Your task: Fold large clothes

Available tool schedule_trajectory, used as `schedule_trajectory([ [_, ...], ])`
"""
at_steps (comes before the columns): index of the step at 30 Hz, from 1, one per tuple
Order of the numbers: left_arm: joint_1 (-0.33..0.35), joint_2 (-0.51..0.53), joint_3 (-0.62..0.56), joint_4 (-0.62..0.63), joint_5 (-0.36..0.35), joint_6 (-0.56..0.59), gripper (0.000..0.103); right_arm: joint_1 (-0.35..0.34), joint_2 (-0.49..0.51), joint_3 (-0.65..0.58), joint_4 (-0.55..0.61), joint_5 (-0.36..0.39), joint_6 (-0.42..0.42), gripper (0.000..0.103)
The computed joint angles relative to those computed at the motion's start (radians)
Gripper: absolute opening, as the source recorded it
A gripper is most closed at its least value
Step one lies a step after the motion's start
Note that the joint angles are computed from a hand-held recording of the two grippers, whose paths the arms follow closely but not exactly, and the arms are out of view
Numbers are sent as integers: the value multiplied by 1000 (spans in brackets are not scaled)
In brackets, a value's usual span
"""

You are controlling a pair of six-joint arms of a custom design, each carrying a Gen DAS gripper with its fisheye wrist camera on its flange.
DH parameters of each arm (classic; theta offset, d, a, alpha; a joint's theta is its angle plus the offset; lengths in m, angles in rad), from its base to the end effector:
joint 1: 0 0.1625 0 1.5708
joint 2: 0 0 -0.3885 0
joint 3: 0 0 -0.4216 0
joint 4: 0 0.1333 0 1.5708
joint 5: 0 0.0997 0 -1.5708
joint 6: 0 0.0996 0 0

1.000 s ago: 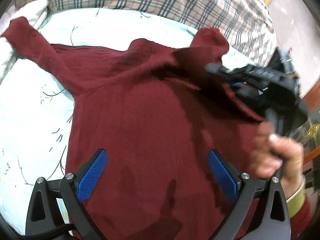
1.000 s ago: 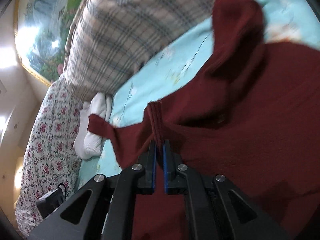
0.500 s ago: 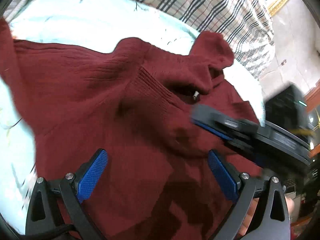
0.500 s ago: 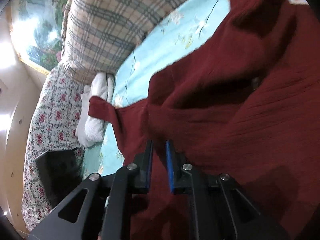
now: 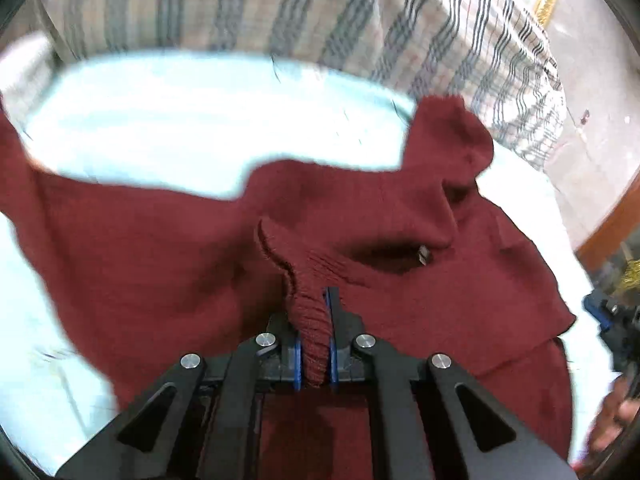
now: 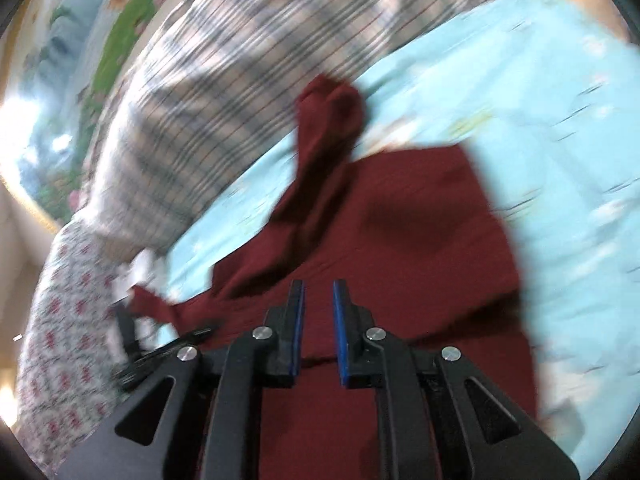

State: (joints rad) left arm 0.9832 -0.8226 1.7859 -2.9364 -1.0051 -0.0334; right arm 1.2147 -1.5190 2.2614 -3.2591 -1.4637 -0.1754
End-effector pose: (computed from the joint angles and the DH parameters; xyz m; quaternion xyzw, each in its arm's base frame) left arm -0.1937 -0.6275 0.0627 0.2038 0.9203 -0.2662 0.2018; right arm -0.0287 -0.4901 0.2884 -0.0559 -0.8875 0.4514 0.0735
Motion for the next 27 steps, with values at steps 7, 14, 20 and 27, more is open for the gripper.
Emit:
schedule_trajectory([
  [7,39,-23,0,7,30,-38,8,-34,34,-102,46,-123,2,64],
  [14,24,-1,0,-1,44,-9,8,-37,162,-271,260,-196,-27,12],
  [20,22,10,-3,21,53,-19,8,-45,149,-255,211,-206,-45,9],
  [27,33,10,-6,36,28,-57,10,-24,160,-251,127,-305,-64,2],
])
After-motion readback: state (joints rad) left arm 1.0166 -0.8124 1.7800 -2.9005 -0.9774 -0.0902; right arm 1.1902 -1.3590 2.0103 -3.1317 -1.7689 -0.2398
